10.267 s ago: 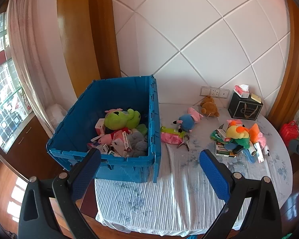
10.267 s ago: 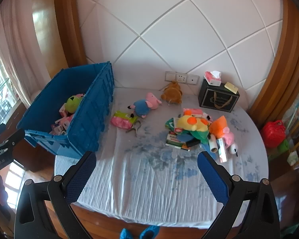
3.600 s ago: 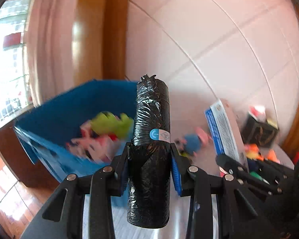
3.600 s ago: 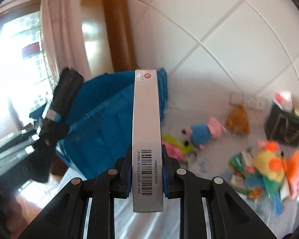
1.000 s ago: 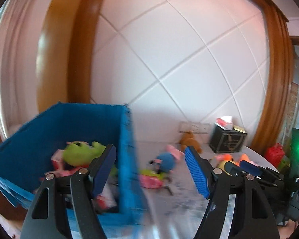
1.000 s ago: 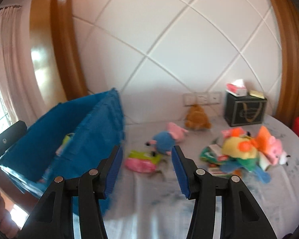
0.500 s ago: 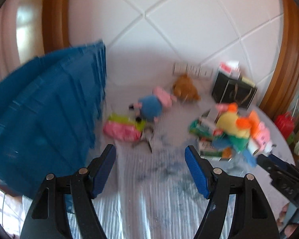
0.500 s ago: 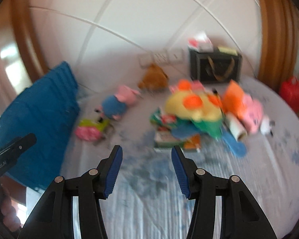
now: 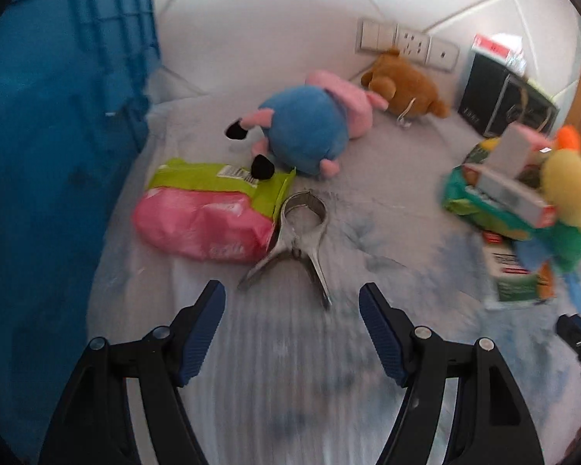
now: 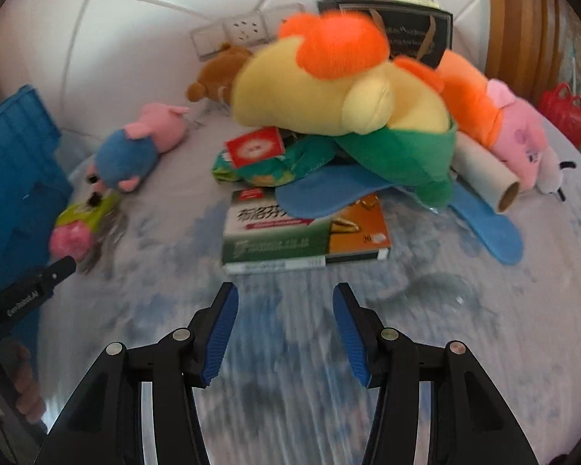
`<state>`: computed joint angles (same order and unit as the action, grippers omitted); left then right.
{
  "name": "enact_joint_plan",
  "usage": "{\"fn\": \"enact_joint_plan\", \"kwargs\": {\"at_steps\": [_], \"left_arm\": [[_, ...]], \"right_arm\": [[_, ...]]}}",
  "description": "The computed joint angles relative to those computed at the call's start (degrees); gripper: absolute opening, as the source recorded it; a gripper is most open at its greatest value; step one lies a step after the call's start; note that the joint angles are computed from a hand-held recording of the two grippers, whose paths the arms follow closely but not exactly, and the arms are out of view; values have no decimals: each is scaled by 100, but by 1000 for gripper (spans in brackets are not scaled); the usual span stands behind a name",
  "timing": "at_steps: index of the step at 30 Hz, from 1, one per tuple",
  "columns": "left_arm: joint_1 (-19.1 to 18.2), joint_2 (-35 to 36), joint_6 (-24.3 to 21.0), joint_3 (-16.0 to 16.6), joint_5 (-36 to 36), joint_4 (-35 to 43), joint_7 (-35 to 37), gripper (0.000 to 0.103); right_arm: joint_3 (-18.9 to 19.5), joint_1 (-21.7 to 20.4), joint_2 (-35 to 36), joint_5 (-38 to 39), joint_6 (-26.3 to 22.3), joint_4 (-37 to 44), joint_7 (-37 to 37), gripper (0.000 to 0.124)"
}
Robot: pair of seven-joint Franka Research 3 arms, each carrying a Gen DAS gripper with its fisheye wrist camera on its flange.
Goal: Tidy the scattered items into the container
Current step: 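Grasp the steel clip with left tool while right tool grasps green medicine box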
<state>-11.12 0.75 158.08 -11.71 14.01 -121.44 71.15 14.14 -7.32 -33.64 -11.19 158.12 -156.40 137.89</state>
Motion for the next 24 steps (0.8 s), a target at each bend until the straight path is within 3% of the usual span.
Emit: {"fn": "enact_joint_plan", "kwargs": {"at_steps": [6, 9, 15, 17, 20, 21, 23, 24], "left_arm": [[-96, 1073, -353, 16, 433, 963, -194, 71], [-202, 1249, -311, 87, 769, 1118, -336, 72], [-145, 1339, -336, 27, 541, 1203, -361, 80], [-33, 1292, -325, -49, 194, 1120, -270, 80], [-73, 1042, -123, -19, 244, 748, -405, 79], [-78, 945, 23, -22, 267, 588, -417, 71], [-100, 788, 123, -28, 314, 376, -459, 71], [-90, 703, 134, -50, 246, 275, -449, 70]], "right_arm": [[339, -698, 647, -676, 249, 292, 674, 51], [276, -850, 667, -1008, 293, 263, 849, 53], [39, -964, 642, -1334, 327, 166, 860, 58], [-269, -812, 729, -1141, 503, 61, 653, 61], [-748, -515, 715, -525, 1104, -255, 320, 65], [-812, -410, 712, -409, 1137, -273, 126, 64], [-778, -261, 699, -297, 1105, -262, -234, 63], [-931, 2, 704, -106, 1159, -286, -520, 62]]}}
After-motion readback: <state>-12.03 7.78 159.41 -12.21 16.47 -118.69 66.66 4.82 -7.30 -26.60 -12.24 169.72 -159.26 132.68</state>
